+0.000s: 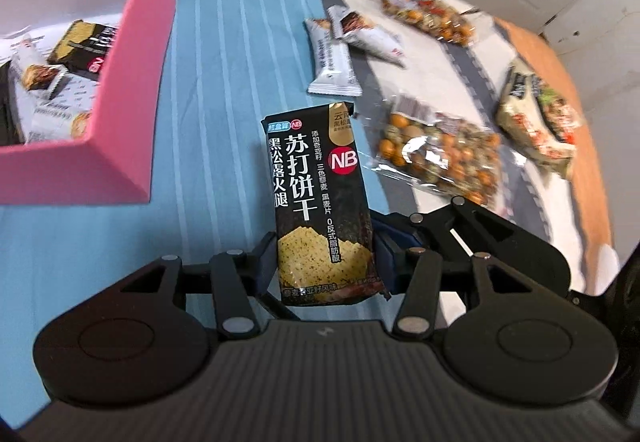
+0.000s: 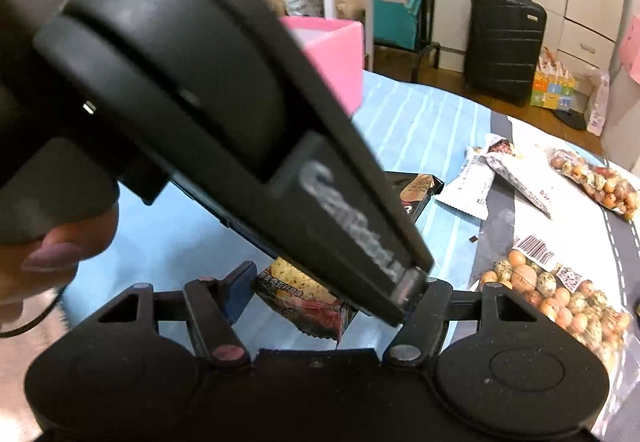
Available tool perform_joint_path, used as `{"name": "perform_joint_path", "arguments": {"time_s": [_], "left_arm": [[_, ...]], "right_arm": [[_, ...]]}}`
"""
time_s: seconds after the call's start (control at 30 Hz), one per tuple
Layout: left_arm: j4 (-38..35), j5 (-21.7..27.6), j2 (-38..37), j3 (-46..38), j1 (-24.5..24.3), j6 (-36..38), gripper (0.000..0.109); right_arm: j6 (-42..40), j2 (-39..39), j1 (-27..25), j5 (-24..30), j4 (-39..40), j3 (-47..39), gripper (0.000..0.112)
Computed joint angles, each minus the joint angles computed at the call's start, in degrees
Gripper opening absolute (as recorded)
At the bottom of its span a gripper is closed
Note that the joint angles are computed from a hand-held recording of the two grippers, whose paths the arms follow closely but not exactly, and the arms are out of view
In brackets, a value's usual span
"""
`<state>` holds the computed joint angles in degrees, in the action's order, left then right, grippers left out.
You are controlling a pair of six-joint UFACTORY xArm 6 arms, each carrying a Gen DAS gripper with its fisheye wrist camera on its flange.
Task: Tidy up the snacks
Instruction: 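Grasp the black NB cracker pack with the left tool, then carry the cracker pack into the pink box and open the left tool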
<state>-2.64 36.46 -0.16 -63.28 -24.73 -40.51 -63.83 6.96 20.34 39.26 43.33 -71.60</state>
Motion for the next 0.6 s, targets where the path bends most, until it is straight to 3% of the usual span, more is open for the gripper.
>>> {"name": "perform_joint_path", "arguments": {"time_s": [0.27, 0.43, 0.6], "left_arm": [[3.5, -1.2, -10.1, 7.2, -2.4, -4.9, 0.050], [7.7, 1.9, -14.1, 8.0, -3.0, -6.8, 0.050], [12.4, 4.8, -18.9, 9.1, -2.9, -9.2, 0.051]], "right_arm": [[-2.5, -7.9, -1.5, 4.9, -0.1, 4.3, 0.071], [-3.8, -9.9, -1.1, 6.3, 2.5, 4.7, 0.070], [-7.8, -11.8, 2.1, 4.1, 6.0, 5.7, 0.070]]}}
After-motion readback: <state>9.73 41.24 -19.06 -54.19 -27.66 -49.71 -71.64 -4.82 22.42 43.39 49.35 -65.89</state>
